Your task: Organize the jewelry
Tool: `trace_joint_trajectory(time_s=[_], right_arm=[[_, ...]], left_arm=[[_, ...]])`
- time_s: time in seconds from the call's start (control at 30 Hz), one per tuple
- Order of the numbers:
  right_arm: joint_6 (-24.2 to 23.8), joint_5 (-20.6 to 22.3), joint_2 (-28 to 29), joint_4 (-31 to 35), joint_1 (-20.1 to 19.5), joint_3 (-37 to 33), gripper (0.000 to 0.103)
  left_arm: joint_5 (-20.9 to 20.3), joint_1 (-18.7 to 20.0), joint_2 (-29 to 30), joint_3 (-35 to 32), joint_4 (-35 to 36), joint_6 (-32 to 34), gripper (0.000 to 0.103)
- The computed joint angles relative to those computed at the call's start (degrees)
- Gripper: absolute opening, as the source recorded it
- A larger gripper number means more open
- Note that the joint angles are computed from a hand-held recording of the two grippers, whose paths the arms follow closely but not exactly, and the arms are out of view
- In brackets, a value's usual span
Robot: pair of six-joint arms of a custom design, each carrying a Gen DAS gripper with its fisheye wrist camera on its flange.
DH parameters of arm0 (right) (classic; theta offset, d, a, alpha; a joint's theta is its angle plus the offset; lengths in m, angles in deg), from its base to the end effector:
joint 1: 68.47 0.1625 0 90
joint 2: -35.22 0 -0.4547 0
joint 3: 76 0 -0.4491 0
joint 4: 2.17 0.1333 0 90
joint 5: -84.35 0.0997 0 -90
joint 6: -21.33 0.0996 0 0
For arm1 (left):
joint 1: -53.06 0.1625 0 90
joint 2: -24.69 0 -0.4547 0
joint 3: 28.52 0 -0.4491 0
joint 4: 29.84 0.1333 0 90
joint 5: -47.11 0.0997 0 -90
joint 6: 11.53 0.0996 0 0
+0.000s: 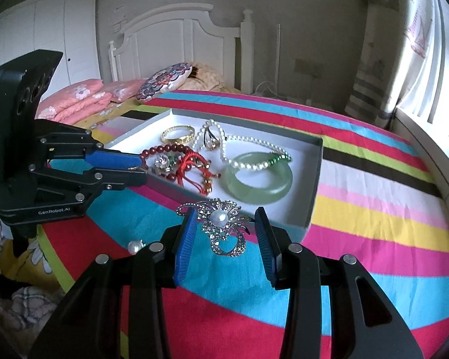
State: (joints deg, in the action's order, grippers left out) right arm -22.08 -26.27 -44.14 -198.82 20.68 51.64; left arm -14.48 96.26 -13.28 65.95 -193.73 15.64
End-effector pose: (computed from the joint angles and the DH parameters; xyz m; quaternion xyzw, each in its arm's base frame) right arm 0.0906 -0.5159 0.3102 0.2304 -0.8321 0.3856 0.3255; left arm -0.4067 -0.6298 0.0140 0.5469 0.7878 -0.1858 0.2140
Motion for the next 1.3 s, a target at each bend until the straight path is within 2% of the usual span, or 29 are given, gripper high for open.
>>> trace_joint_trajectory(time_s=[0.27, 0.5, 0.63, 0.7, 0.73, 0.77, 0.8, 0.83, 0.87, 1.0, 1.13, 1.3], right_arm=[[0.64, 0.07, 2.92, 2.14, 0.62, -5.00, 0.039], [4.88, -0.56, 6.45, 6.31, 0.74, -11.86, 0.039], [8.07, -0.43, 8.37, 8.54, 0.31, -15.27, 0.039], [8.13, -1.15, 9.42, 8.56, 0.29, -16.39, 0.040], [8.06, -1.59, 9.79, 8.41, 0.31, -16.71, 0.041], [8.18, -2.14, 10.11, 8.04, 0.37, -16.93, 0.043], [8.59, -2.18, 10.14, 7.82, 0.34, -16.86, 0.052], [8.73, -1.64, 9.92, 7.78, 0.21, -16.60, 0.059], [8.61, -0.99, 9.57, 7.27, 0.11, -16.08, 0.061], [7.36, -0.31, 7.89, 5.59, 0.32, -13.73, 0.062], [5.41, 0.32, 5.50, 3.81, 0.52, -10.30, 0.062], [3.31, 1.13, 1.69, 2.91, 0.04, -4.66, 0.062]], left_arm=[[1.17, 0.43, 1.42, -3.71, 0.03, 0.19, 0.019], [3.07, 1.84, 4.07, -8.76, -0.06, -1.05, 0.019], [4.19, 3.00, 5.60, -11.49, 0.19, -4.15, 0.019], [4.74, 3.56, 6.01, -12.23, -0.04, -5.59, 0.020], [5.00, 3.89, 6.09, -12.52, -0.11, -6.68, 0.023], [5.30, 4.16, 5.99, -12.53, -0.27, -7.68, 0.039], [5.48, 4.30, 5.90, -12.36, -0.85, -8.15, 0.059], [5.59, 4.45, 5.62, -11.68, -2.47, -8.37, 0.066], [5.77, 4.55, 5.29, -10.93, -4.05, -8.35, 0.073], [6.17, 4.54, 3.90, -8.68, -5.52, -8.88, 0.077], [6.25, 3.82, 1.88, -4.69, -8.78, -8.00, 0.087], [6.03, 2.44, -0.41, 0.41, -11.21, -6.21, 0.095]])
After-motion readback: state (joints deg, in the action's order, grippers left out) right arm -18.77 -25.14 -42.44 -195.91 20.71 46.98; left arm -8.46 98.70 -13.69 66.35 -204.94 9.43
